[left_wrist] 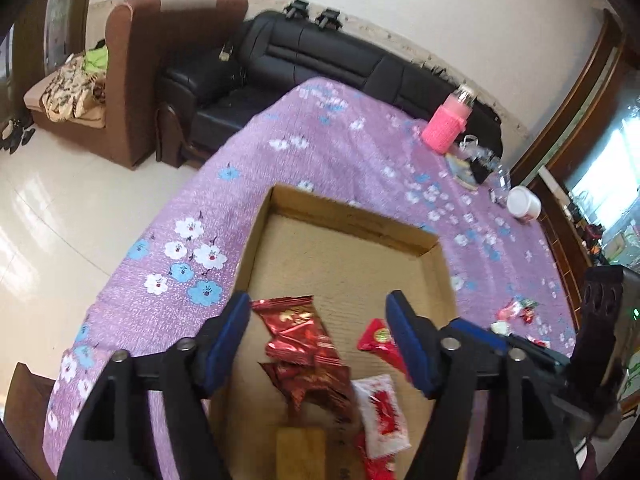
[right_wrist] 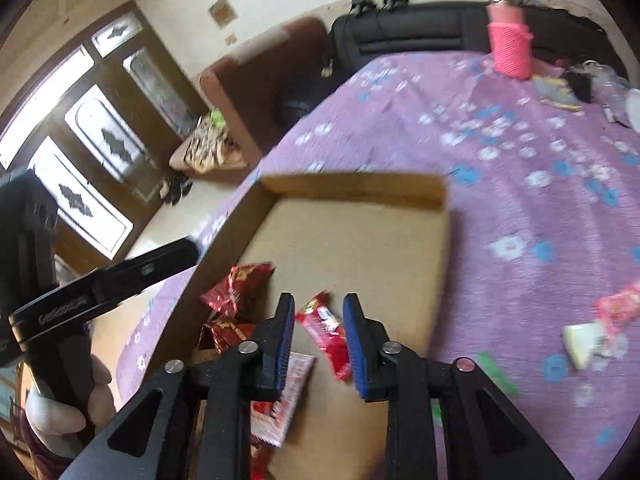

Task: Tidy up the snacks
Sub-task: 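Drop both red packets into the cardboard box with both tools, then grasp another white-red sachet from the tablecloth with the right tool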

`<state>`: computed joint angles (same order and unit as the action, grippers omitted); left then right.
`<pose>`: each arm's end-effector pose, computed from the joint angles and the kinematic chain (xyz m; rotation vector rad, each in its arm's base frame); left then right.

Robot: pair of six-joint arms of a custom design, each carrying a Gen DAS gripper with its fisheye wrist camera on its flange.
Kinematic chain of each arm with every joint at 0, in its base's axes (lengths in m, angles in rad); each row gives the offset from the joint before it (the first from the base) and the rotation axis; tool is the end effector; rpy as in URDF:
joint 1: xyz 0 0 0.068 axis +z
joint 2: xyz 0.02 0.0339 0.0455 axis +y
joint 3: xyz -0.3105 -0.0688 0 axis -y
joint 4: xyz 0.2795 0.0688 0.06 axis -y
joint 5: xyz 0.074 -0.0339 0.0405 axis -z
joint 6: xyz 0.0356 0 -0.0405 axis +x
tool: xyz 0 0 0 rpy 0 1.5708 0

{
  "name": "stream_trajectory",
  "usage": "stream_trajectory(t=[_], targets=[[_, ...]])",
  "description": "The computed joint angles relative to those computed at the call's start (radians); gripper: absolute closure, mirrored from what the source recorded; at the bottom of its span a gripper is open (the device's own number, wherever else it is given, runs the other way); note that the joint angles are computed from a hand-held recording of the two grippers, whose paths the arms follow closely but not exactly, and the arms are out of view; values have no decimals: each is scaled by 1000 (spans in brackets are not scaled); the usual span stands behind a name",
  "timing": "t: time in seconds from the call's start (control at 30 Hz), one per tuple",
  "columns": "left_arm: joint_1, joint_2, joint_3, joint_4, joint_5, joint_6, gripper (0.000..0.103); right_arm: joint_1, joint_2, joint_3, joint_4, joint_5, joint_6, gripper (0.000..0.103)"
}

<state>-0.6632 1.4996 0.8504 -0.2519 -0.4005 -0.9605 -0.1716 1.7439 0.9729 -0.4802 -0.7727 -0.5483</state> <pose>0.2632 -0.1880 0.2183 -0.5206 2.3371 -0.2694 0.3462 -0.0348 0.1732 -0.6205 2.3919 0.7988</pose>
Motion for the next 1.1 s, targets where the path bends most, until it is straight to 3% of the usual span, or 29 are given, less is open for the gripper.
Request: stream_trajectory(t=[0.17,0.23,0.3,0.4,0.5,0.73,0.9,1.1], targets=[[-151,-22,97,-126,-179,-99,11,-200,23,84,-98,-61,-110,64],[-204,-47,72,-40,-208,-115,7,-293,58,136,-122,-70,-148,63],[-255,-57,9,162,-179,-120,2,-363,103,194,-138,-66,-164,57],[-293,25,43,222,-84,-147,2,-472,203,306,-180,-52,-176,56],[-352,139,113,249,-70,-156,2,-542,280,390,-210,-39,-185,56],[-410,453,461,10,-41,-101,2,-639,424,538,-243,-25,-178,57],[-427,583,609,-97,-37,-77,2,-655,482,604,-259,-48,-188,57],[-419,661,667,-129,16,-107,2,-587,548,705,-305,-35,-195,49]])
